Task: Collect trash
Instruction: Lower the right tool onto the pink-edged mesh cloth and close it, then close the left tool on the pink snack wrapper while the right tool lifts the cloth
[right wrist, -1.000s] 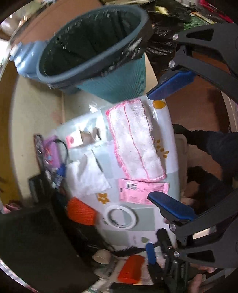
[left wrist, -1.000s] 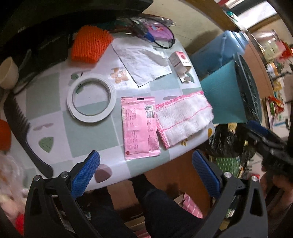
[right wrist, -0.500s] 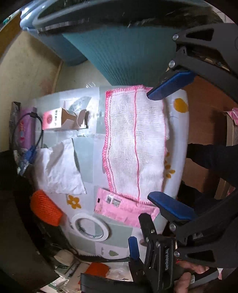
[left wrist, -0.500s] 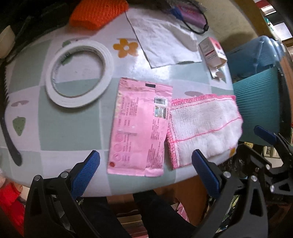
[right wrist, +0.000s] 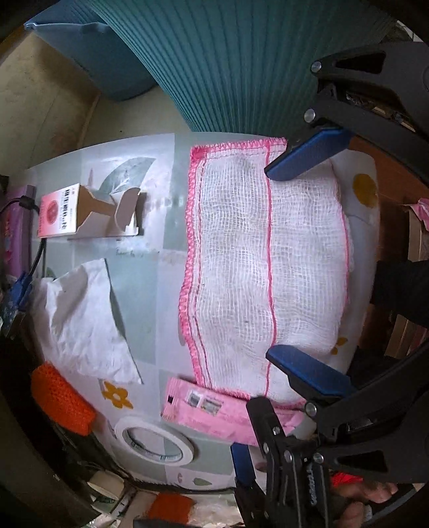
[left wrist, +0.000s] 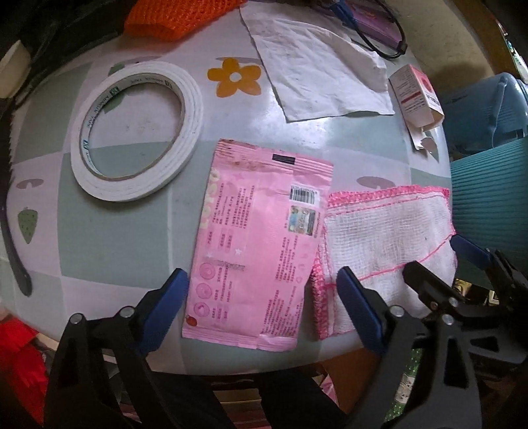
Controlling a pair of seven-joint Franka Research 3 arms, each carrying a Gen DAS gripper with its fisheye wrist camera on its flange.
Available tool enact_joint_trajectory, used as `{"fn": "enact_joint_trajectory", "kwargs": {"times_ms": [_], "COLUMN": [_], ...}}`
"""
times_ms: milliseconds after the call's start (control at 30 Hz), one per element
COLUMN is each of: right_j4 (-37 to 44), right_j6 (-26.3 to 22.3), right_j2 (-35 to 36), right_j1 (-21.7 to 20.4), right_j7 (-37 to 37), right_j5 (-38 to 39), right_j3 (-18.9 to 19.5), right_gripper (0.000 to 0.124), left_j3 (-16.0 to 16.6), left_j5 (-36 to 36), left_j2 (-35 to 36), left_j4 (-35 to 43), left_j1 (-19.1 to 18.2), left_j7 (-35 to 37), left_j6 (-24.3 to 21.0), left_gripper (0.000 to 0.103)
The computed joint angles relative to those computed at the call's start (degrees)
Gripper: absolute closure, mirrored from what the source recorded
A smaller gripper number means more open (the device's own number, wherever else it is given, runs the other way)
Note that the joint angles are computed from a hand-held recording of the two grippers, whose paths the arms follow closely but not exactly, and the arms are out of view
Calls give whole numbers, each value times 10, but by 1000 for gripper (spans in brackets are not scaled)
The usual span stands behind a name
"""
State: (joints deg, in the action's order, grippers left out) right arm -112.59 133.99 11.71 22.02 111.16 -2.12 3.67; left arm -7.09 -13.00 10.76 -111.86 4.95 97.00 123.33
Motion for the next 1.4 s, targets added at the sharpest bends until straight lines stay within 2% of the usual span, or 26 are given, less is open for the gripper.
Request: {"fn": "enact_joint_trajectory", "kwargs": {"times_ms": [200, 333, 500, 633, 700, 800, 900, 967, 1033, 1100, 1167, 1400], "right_j4": [2, 0, -5, -7, -5, -8, -14, -18, -18, -23, -29, -63], "right_j6": [-5, 5, 17, 20, 19, 23, 35, 41, 44, 50, 60, 89], "right_j2": [16, 22, 22, 25, 26, 21, 18, 12, 11, 8, 6, -23], "right_j1": [10, 22, 25, 27, 28, 27, 27, 24, 18, 12, 9, 7], "right_j7": [13, 44, 56, 62, 63, 69, 81, 82, 75, 67, 64, 64], "right_j5": [-31, -63, -71, -71, -70, -71, -74, -75, -67, -55, -49, -44], "right_j3": [-5, -9, -8, -6, -6, -8, -10, -10, -10, -9, -9, -4], "right_gripper": [25, 25, 25, 25, 26, 34, 49, 75, 96, 101, 104, 106], "left_j3": [2, 2, -3, -4, -5, -2, 0, 3, 5, 9, 10, 13], "left_j5": [26, 44, 82, 82, 88, 94, 90, 85, 83, 76, 66, 47], "left_j2": [-7, -6, 5, 10, 4, 3, -10, -21, -25, -31, -39, -43], "left_j4": [0, 0, 17, 30, 30, 28, 17, -1, -7, -14, -25, -32], "left_j1": [-4, -8, -21, -22, -27, -27, -23, -18, -16, -11, -8, -2], "left_j7": [-14, -17, -18, -21, -32, -44, -42, -33, -32, -29, -26, -2], "left_j6": [-7, -11, -25, -33, -36, -30, -29, -18, -11, -5, -1, 6], "left_gripper": [32, 32, 29, 29, 33, 42, 46, 48, 51, 61, 66, 74]}}
